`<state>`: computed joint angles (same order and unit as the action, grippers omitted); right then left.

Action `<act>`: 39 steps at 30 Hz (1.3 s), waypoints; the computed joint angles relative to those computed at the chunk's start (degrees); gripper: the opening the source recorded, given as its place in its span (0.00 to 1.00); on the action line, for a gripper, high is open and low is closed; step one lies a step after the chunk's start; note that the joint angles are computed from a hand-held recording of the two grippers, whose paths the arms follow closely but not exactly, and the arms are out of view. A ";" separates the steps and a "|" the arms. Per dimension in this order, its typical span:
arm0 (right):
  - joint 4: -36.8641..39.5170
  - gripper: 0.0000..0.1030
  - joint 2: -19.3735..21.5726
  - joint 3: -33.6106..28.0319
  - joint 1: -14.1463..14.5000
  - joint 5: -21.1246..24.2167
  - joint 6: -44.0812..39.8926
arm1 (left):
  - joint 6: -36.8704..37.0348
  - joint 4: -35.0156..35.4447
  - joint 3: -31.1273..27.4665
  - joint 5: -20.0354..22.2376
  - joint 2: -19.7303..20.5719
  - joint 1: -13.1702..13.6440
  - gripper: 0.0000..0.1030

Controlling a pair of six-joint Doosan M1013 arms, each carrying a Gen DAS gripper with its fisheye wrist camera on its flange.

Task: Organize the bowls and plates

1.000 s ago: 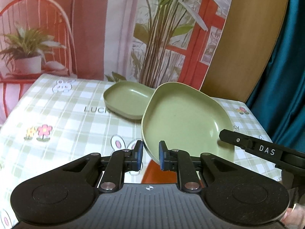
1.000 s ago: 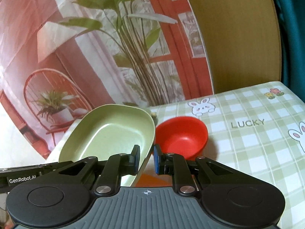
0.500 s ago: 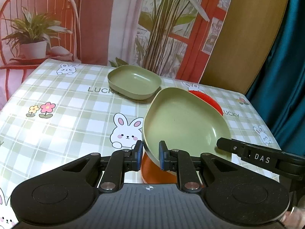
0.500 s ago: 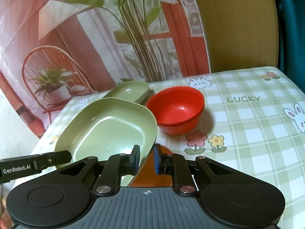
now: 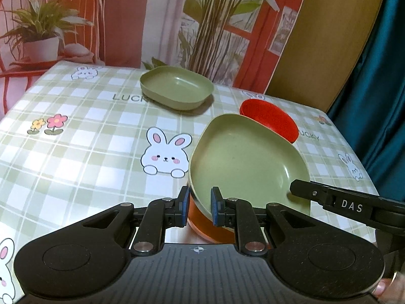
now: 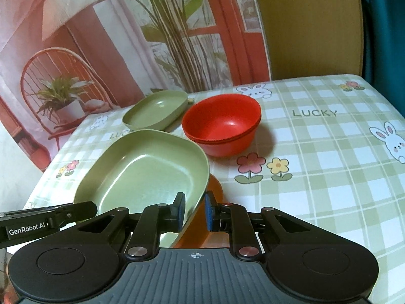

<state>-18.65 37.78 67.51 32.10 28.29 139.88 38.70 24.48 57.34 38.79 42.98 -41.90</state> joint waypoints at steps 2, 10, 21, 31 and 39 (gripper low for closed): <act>0.39 0.16 0.09 0.05 -0.04 0.21 -0.01 | 0.72 -0.76 -0.09 0.24 0.18 0.03 0.18; 0.99 0.17 0.44 -0.13 -0.06 1.40 0.15 | 3.17 -3.22 -1.11 1.67 1.01 0.15 0.18; 1.90 0.18 0.66 -0.31 -0.11 1.96 -0.74 | 3.42 -3.11 -1.63 2.36 1.48 0.12 0.18; 1.82 0.18 0.66 -0.34 -0.15 2.25 -0.65 | 3.57 -4.28 -1.42 1.68 1.42 0.28 0.24; 0.62 0.20 0.74 -0.56 -0.02 2.84 0.21 | 0.90 -2.37 -0.59 1.16 1.00 0.07 0.24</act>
